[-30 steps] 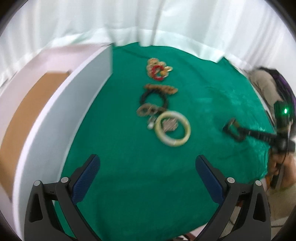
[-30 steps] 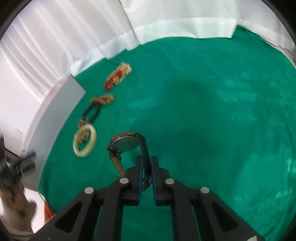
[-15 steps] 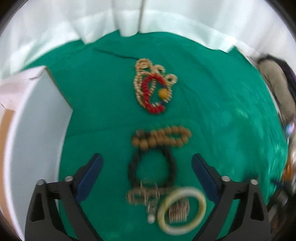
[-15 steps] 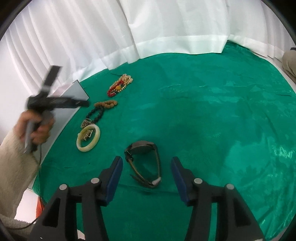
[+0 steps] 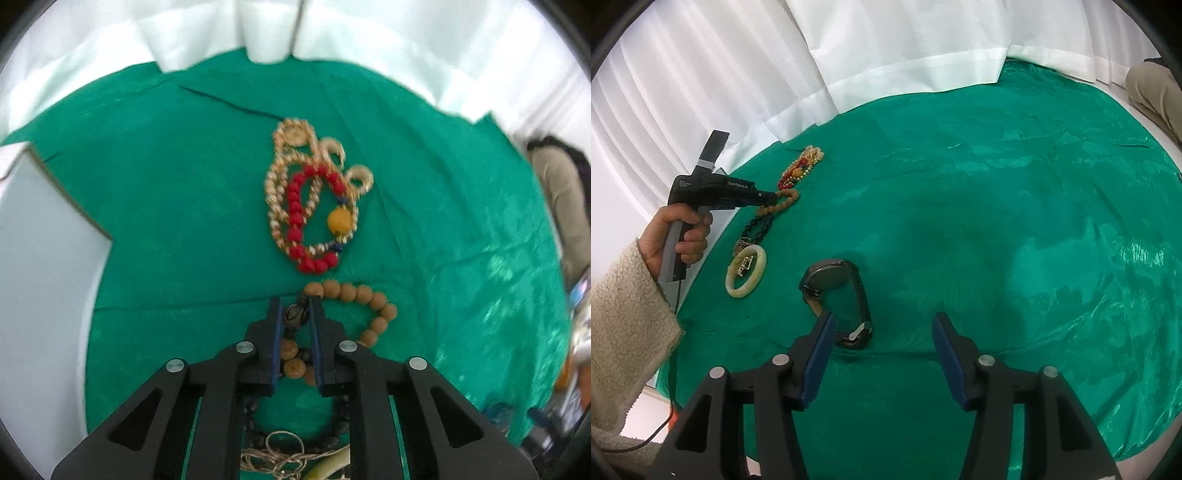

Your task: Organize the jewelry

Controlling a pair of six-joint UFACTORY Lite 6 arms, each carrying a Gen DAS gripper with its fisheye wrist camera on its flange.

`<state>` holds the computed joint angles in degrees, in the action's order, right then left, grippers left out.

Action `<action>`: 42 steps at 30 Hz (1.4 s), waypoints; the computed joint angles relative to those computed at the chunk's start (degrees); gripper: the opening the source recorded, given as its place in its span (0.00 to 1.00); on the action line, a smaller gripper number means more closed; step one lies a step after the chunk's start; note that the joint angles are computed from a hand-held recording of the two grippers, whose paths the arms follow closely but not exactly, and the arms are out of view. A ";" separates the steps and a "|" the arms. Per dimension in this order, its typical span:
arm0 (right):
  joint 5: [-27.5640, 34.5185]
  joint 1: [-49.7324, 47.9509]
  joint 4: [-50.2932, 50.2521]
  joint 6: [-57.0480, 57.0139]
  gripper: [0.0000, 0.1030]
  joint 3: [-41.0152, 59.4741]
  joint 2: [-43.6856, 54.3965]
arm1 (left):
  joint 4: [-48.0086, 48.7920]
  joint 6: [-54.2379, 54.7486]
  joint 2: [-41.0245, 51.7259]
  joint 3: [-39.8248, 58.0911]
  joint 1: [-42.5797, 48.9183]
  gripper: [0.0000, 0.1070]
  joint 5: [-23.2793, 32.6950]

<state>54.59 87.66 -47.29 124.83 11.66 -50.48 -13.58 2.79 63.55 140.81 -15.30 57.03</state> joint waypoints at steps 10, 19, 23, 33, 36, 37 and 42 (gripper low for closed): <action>5.85 7.34 -0.18 6.66 0.54 0.42 -0.67 | -19.01 14.58 -32.00 -39.81 7.47 0.11 -8.74; 6.77 6.21 1.10 2.03 0.54 3.26 1.22 | -30.96 26.10 -66.12 -80.06 17.93 0.11 -8.58; 2.10 4.19 0.44 2.35 0.54 3.23 4.18 | -25.24 26.34 -80.43 -95.51 22.42 0.12 -10.75; -4.17 2.05 -2.33 4.00 0.54 6.83 12.36 | -12.51 21.46 -95.35 -108.58 11.68 0.13 -16.38; -2.58 3.32 -1.54 3.43 0.54 7.94 12.87 | -6.87 16.29 -97.06 -109.48 7.72 0.27 -17.68; -1.91 3.77 -1.17 3.39 0.54 8.17 12.89 | -5.58 15.12 -97.66 -109.76 7.20 0.32 -17.81; 2.30 6.10 0.41 2.88 0.54 8.99 11.60 | -0.43 10.60 -99.76 -110.92 6.68 0.46 -17.72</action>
